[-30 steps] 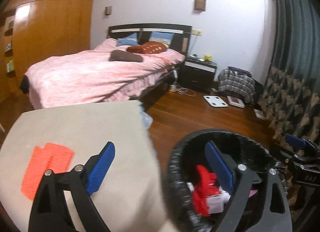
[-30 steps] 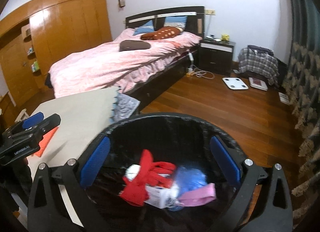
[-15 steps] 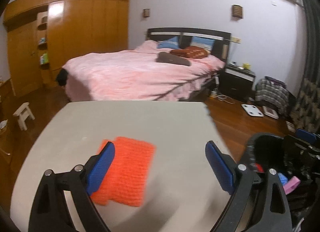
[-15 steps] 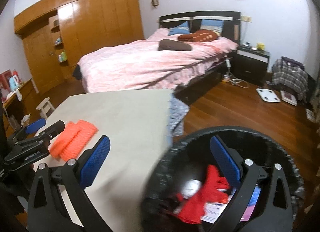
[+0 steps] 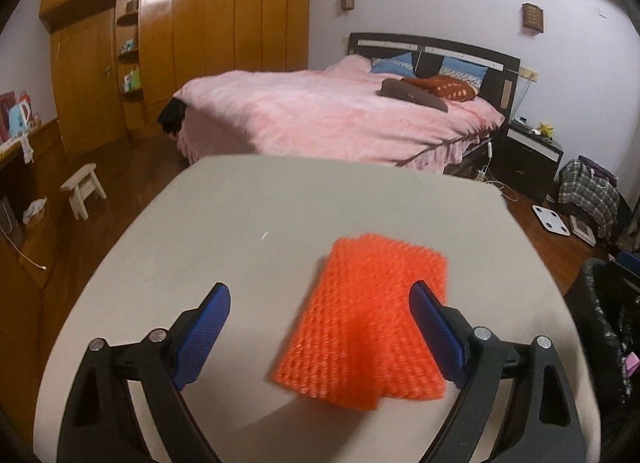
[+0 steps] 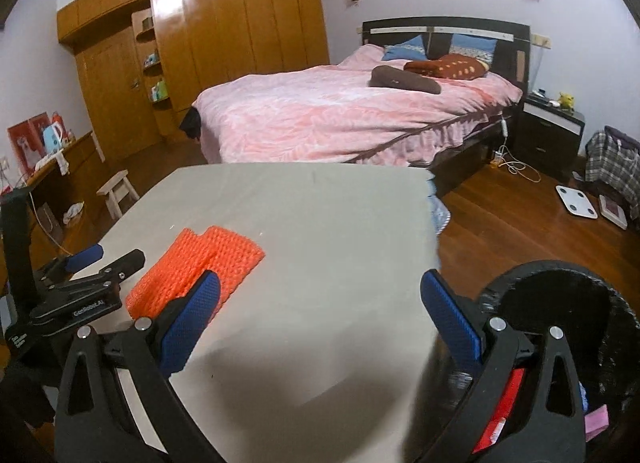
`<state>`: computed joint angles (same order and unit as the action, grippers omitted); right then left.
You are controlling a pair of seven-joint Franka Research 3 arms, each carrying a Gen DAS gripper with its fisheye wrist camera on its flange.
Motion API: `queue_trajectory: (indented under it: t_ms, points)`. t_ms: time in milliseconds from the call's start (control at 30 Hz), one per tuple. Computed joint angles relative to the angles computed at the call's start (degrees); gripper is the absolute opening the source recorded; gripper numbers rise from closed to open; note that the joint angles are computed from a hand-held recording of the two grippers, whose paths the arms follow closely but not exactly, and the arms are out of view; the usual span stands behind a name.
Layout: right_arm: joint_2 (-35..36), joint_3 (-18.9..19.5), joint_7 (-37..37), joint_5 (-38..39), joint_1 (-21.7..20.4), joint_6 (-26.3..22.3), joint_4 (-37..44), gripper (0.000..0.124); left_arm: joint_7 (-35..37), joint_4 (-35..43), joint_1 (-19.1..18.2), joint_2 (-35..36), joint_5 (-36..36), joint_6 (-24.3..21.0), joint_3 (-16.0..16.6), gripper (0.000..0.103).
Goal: Collect trash
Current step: 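Move the left gripper back to the table and grasp an orange mesh sleeve, then lift the orange sleeve with the left gripper while the right approaches the second sleeve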
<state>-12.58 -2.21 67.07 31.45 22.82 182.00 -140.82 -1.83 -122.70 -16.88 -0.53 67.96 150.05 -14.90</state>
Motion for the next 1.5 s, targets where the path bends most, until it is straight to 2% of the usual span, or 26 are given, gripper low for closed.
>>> queue_trajectory:
  t_ms: [167,267,467,633,767,867,1167,1367,1500]
  points:
    - [3.2,2.4,2.0,-1.6,-1.4,-0.9,2.1,0.097,1.6,-0.6,0.9,1.4,-1.8,3.1,1.0,0.087]
    - [4.1,2.5,1.6,-1.3,-1.2,-1.0,2.5,0.097,2.3,-1.0,1.1,2.1,-2.2,4.6,1.5,0.086]
    - [5.9,4.4,3.2,-3.1,-2.8,-1.6,3.3,0.097,7.2,-0.8,1.6,3.8,-6.7,8.8,2.3,0.081]
    - [6.4,4.8,3.5,-3.4,-3.1,-1.6,3.3,0.097,11.6,-0.2,1.4,5.2,-11.1,11.2,2.8,0.069]
    - [6.5,4.8,3.4,-3.4,-3.1,-1.5,3.3,0.097,13.1,0.0,1.2,5.9,-12.7,13.9,3.5,0.050]
    - [6.7,5.1,4.2,-3.9,-3.4,-1.6,3.3,0.098,11.6,0.3,0.5,6.0,-10.9,13.9,3.9,0.038]
    - [6.8,4.6,2.9,-2.2,-2.7,-1.7,3.5,0.098,5.8,0.5,0.1,5.6,-5.4,15.0,4.4,0.014]
    - [6.9,4.8,2.4,-1.8,-2.5,-1.8,3.7,0.098,2.0,-0.2,0.5,4.4,-2.7,15.1,4.2,0.012]
    - [7.3,4.8,1.7,-0.6,-1.9,-1.8,4.2,0.098,-2.6,-1.8,1.4,1.5,0.4,13.4,3.8,0.012]
